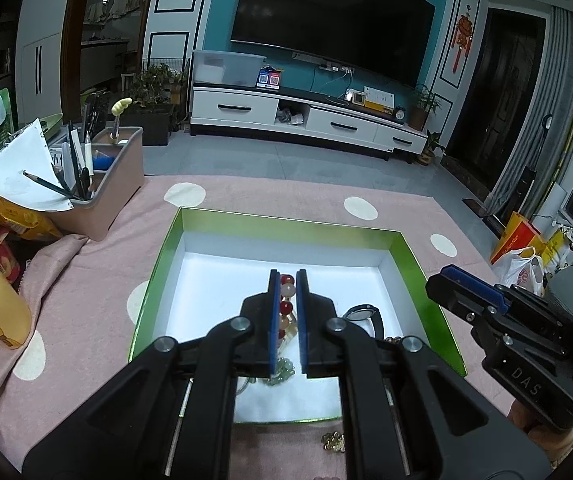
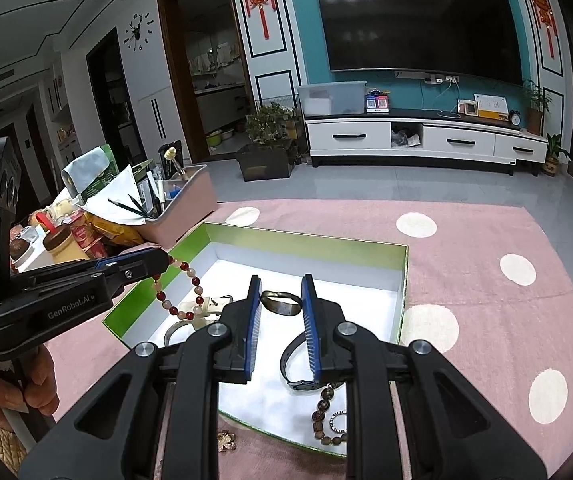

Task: Organize jewelry
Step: 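Carry the bead bracelet and ring over the green box with both tools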

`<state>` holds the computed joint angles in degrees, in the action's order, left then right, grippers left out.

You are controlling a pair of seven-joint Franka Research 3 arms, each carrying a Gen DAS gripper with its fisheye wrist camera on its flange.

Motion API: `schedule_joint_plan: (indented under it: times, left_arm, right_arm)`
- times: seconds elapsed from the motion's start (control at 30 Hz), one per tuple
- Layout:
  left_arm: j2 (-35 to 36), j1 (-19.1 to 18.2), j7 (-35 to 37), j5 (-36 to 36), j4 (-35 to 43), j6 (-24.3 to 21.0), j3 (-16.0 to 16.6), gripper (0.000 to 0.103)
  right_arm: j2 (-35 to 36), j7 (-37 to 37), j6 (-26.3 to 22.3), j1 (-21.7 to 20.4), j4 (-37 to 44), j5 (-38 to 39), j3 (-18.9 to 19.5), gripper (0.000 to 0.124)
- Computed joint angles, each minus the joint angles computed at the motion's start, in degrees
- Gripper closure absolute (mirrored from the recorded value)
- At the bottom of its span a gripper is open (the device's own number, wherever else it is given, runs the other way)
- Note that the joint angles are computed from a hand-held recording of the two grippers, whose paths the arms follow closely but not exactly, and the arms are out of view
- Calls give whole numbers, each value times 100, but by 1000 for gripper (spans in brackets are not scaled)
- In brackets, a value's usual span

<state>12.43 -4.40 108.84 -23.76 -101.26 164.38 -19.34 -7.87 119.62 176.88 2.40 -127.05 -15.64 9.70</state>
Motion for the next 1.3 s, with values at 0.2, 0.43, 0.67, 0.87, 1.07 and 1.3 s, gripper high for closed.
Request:
schedule_joint_plan:
  times: [0.2, 0.43, 0.67, 0.87, 1.07, 1.3]
  left_arm:
    - [128, -77, -240, 252, 104, -12, 58, 96]
    - [240, -106, -490, 562, 155, -37, 52, 96]
    - [359, -98, -691, 822, 245, -82, 36, 96]
    - [421, -122, -873, 1053, 274, -86, 60, 96]
    - [480, -116, -985, 1208, 329, -136, 51, 96]
    - [505, -121, -1065, 1316, 330, -164, 45, 96]
  right_arm:
    - [117, -108, -35, 103, 76, 99, -105, 104]
    - [198, -245, -105, 254, 124, 256, -241, 104]
    - [303, -341, -214, 387, 209, 351, -353, 104]
    - [355, -333, -274, 474, 231, 348, -423, 104]
    - [398, -353, -337, 535, 256, 338, -472, 104]
    - [438, -414, -412, 605, 276, 401, -529, 104]
